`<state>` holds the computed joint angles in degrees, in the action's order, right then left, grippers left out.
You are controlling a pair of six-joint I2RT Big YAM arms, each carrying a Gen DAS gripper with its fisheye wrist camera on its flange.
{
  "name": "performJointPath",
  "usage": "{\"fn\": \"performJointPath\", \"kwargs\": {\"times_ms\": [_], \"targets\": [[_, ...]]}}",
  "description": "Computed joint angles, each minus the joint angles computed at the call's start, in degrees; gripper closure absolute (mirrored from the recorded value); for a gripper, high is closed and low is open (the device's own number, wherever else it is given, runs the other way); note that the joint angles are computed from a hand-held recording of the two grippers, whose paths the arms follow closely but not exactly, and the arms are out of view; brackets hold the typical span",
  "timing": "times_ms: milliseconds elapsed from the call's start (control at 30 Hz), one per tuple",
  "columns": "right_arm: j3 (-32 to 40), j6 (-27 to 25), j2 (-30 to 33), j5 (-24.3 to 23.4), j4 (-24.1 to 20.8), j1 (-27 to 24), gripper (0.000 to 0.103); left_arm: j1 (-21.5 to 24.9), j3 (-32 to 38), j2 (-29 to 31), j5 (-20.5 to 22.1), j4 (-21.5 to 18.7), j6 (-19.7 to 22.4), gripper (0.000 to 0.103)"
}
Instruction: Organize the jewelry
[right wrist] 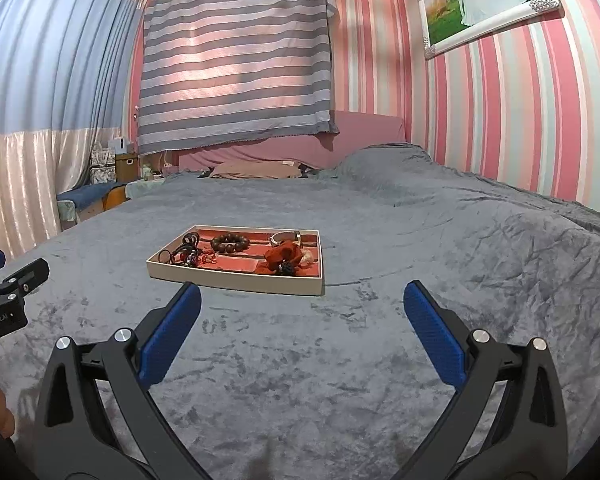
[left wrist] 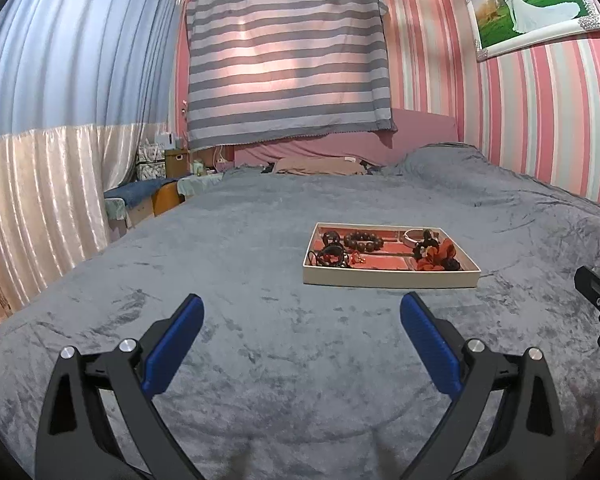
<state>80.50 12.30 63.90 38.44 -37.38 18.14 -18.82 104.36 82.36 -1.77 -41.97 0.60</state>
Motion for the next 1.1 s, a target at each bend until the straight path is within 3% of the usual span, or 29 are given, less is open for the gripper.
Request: {"fn": "performJointPath", "kwargs": {"times_ms": [1100], "targets": [[-0.28,0.48,0.23,0.03,0.16,-0.23,0.004,-0.16,-0.55,-0.04,-0.18,1.27,1.13,0.007]]}}
